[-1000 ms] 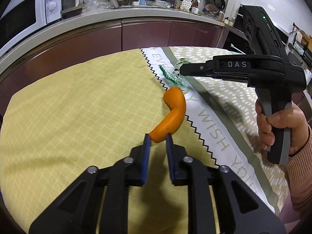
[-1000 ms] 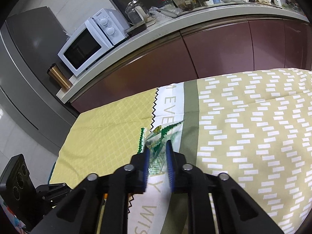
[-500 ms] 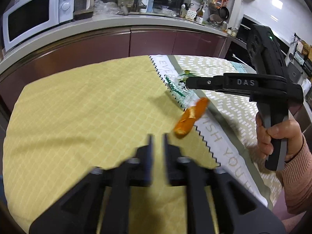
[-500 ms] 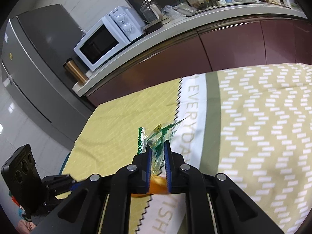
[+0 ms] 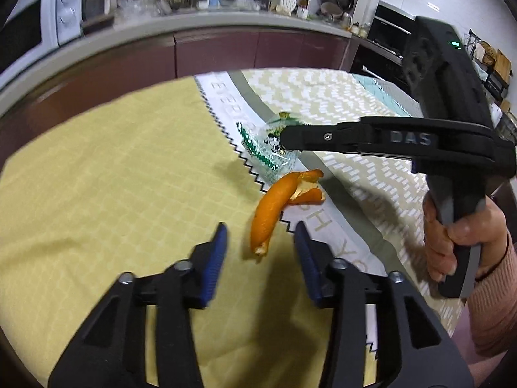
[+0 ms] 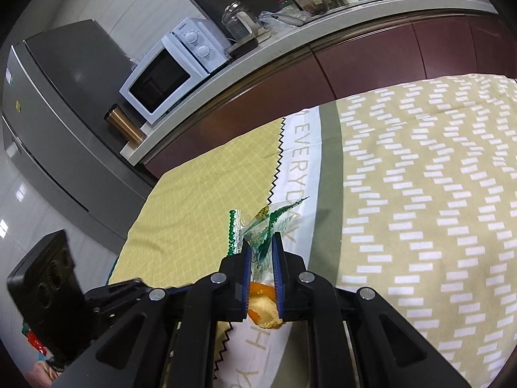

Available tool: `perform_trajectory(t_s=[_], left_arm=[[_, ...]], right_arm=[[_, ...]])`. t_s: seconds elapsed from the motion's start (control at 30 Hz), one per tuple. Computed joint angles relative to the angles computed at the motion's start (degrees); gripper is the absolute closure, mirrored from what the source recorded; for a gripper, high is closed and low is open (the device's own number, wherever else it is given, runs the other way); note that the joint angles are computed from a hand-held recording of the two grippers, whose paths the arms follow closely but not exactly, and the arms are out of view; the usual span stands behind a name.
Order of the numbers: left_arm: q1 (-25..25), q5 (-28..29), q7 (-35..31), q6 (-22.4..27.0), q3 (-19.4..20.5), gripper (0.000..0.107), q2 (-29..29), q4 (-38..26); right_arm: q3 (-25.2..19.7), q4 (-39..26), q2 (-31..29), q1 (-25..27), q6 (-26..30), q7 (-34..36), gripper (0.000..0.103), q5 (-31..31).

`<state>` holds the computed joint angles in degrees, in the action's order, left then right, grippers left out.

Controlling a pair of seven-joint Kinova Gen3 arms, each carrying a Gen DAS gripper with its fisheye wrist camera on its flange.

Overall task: Collect trash
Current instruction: 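Grasp the orange peel with the left tool while the right tool grasps the green-edged wrapper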

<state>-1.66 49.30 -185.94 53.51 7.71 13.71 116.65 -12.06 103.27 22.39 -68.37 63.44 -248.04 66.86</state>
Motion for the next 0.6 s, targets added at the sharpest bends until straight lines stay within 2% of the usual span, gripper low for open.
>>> perform_trajectory(t_s=[0.07,0.1,0.27,0.6], left_arm=[[0.16,0.03,1.02,-0.66,0.43,0.080,0.08,-0.21],[0.53,-0.38,1.88,0.02,0.07,0.090,0.37,-0.71],[-0.55,0.97,0.27,0.26,-0.15,0.094,-0.59,0.73],[-7.20,4.16,-4.99,7.94,-5.01,0.094,-3.91,1.58]], right_arm=[[-0.02,0.17,0.03,-0.24,0.22,-0.44,0.092,0.26],[-0.04,0.31,0.03,-0.36,0.30,-0.75,0.092,0.41],[-0.20,0.70,-0.03,-0.84,0.94,-2.09,0.092,1.82],[-0.53,-2.12,0.85,-2.04,2.84,-0.68,0.092,5.21]])
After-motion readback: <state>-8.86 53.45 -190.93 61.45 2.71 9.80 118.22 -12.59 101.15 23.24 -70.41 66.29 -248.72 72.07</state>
